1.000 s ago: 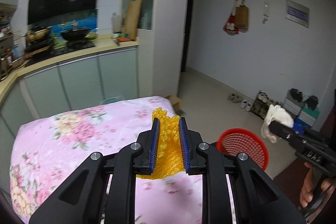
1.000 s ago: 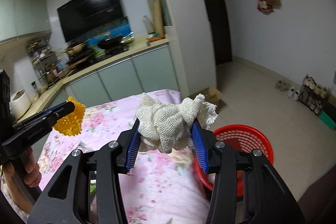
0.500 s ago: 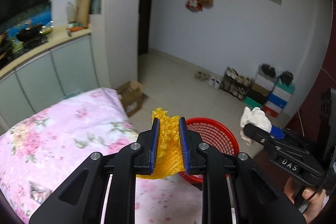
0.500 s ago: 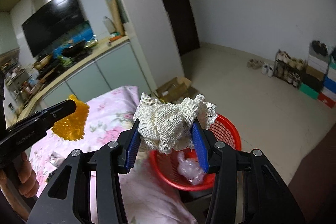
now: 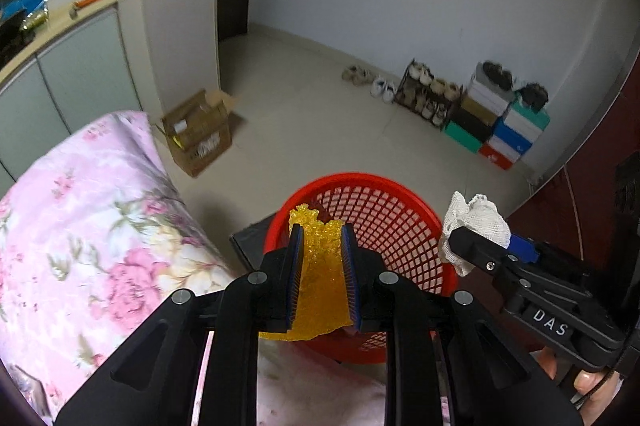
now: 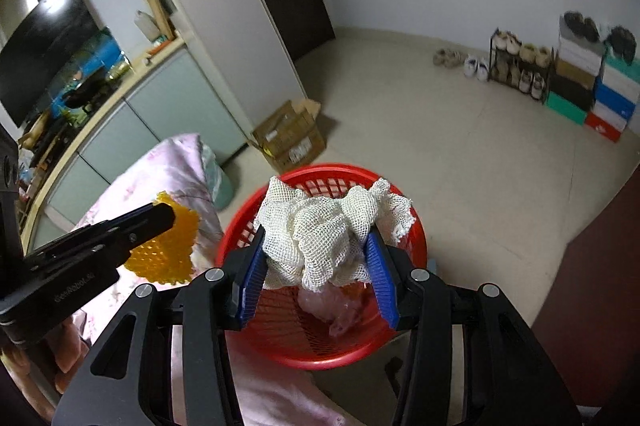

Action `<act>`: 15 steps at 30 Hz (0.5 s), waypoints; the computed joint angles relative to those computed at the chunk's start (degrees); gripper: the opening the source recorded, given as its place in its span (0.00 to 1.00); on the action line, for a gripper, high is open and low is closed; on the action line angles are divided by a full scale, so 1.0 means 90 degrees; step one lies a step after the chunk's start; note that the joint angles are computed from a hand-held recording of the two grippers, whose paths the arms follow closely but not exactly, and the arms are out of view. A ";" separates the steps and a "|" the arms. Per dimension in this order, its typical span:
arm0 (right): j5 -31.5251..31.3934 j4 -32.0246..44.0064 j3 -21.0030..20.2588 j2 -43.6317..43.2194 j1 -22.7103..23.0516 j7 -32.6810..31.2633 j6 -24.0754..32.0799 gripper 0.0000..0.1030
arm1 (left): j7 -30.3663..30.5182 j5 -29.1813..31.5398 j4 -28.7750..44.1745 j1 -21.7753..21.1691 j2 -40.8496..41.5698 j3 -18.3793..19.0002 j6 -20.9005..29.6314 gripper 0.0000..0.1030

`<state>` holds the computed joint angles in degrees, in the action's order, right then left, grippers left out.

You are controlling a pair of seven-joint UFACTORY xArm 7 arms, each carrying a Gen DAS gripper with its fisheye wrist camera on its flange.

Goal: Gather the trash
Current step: 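Open both tools to drop the bubble wrap and mesh net into the wastebasket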

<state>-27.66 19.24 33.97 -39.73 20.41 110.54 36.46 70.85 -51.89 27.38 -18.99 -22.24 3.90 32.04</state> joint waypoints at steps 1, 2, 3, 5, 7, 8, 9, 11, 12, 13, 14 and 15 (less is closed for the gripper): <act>-0.0003 -0.0033 -0.0048 0.0061 -0.0030 -0.0005 -0.0107 0.45 | 0.0005 -0.0007 0.0054 -0.0041 0.0173 -0.0054 -0.0083 0.18; -0.0015 -0.0109 -0.0125 0.0137 -0.0077 -0.0015 -0.0286 0.47 | -0.0018 -0.0008 0.0099 -0.0071 0.0311 -0.0117 -0.0141 0.18; -0.0017 -0.0138 -0.0161 0.0200 -0.0118 -0.0018 -0.0401 0.50 | -0.0035 0.0003 0.0134 -0.0074 0.0402 -0.0158 -0.0169 0.18; 0.0015 -0.0275 -0.0272 0.0216 -0.0169 -0.0006 -0.0685 0.54 | -0.0093 -0.0024 0.0219 -0.0122 0.0633 -0.0282 -0.0275 0.21; 0.0072 -0.0383 -0.0336 0.0221 -0.0224 -0.0012 -0.0914 0.55 | -0.0114 -0.0051 0.0252 -0.0125 0.0740 -0.0360 -0.0299 0.30; 0.0112 -0.0414 -0.0346 0.0223 -0.0239 -0.0025 -0.0976 0.55 | -0.0130 -0.0066 0.0322 -0.0118 0.0832 -0.0361 -0.0219 0.36; 0.0148 -0.0454 -0.0389 0.0211 -0.0250 -0.0074 -0.1044 0.57 | -0.0129 -0.0108 0.0376 -0.0096 0.0895 -0.0357 -0.0145 0.38; 0.0223 -0.0538 -0.0406 0.0162 -0.0287 -0.0095 -0.1213 0.68 | -0.0067 -0.0248 0.0443 -0.0073 0.0984 -0.0393 -0.0107 0.46; 0.0257 -0.0606 -0.0391 0.0087 -0.0314 -0.0072 -0.1286 0.69 | -0.0032 -0.0304 0.0489 -0.0047 0.1041 -0.0412 -0.0099 0.49; 0.0291 -0.0678 -0.0419 0.0026 -0.0326 -0.0120 -0.1340 0.69 | 0.0002 -0.0331 0.0526 0.0000 0.1078 -0.0417 -0.0072 0.53; 0.0342 -0.0711 -0.0426 -0.0010 -0.0327 -0.0159 -0.1361 0.69 | -0.0005 -0.0346 0.0557 0.0032 0.1119 -0.0452 -0.0072 0.56; 0.0396 -0.0745 -0.0426 -0.0057 -0.0324 -0.0189 -0.1364 0.69 | -0.0012 -0.0356 0.0572 0.0056 0.1148 -0.0490 -0.0078 0.57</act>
<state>-24.10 12.53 30.13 -40.24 17.49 108.84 24.18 70.75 -55.09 32.53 -18.48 -11.91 -0.51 31.34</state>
